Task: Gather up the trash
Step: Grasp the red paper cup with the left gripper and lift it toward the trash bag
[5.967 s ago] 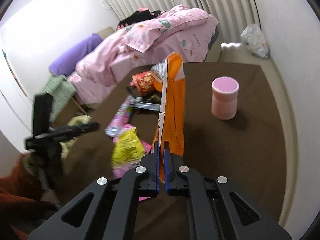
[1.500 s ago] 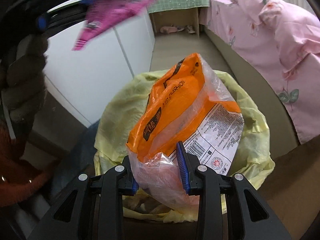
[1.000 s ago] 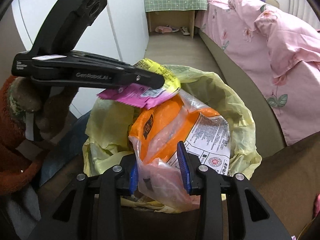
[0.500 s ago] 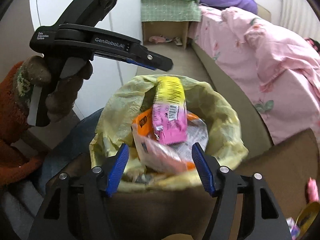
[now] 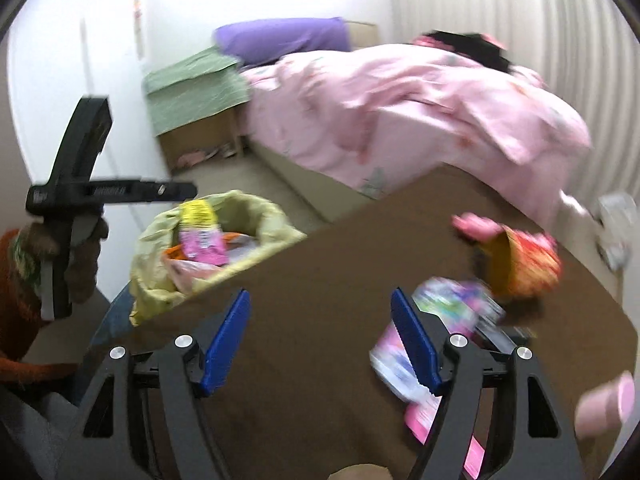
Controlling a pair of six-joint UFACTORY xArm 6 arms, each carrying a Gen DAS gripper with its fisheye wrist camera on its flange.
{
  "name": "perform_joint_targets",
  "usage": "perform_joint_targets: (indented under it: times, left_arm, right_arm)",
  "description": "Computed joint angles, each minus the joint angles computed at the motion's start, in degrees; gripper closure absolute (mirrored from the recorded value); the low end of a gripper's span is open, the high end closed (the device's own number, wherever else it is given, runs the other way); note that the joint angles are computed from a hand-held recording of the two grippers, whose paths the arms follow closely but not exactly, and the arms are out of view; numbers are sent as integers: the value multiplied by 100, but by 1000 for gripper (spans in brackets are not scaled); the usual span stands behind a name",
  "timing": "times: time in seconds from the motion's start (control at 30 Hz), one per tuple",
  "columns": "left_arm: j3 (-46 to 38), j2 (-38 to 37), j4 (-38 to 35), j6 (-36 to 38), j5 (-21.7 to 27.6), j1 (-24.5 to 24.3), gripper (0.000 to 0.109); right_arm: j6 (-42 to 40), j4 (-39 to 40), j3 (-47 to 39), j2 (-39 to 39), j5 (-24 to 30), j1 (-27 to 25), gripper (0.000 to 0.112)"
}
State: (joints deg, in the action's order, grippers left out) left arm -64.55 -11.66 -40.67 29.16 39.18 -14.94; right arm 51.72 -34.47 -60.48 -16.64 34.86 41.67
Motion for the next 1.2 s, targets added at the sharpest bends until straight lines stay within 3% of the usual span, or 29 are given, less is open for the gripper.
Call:
perform_joint_targets:
  times: [0.13, 0.27, 0.43, 0.63, 0.77, 0.87, 0.97, 1.07, 1.2]
  left_arm:
    - [-91, 112, 247, 18, -42, -583, 63]
    - [-364, 425, -36, 521, -250, -1186, 62]
    - [-939, 1062, -250, 1091, -506, -1863, 59]
    - [-2289, 2202, 338, 429, -399, -2291, 59]
    - [-3166, 2919, 973, 170, -852, -2578, 59]
    - [-4153, 3592, 975, 743, -462, -2617, 51]
    - [-5384, 4378, 1149, 1043, 478, -2545, 49]
    - [-5953, 4792, 1800, 986, 937, -2553, 49]
    - [-6328, 4996, 1662, 449, 1449, -2388, 46]
  right_arm:
    - [232, 32, 657, -848, 532, 39, 43]
    - [698, -321, 1181, -1485, 980, 65, 43]
    - [1520, -1051, 1525, -2007, 2141, 313, 43]
    - [1547, -1060, 1847, -2333, 1856, -285, 43]
    - [1841, -1260, 1916, -2385, 1892, -380, 43]
    - [1810, -1044, 2126, -2562, 1708, -483, 43]
    - [1746, -842, 2319, -2791, 1808, -438, 43]
    - [1814, -778, 2467, -2969, 1870, -393, 43]
    - [1915, -692, 2613, -3058, 1899, -317, 43]
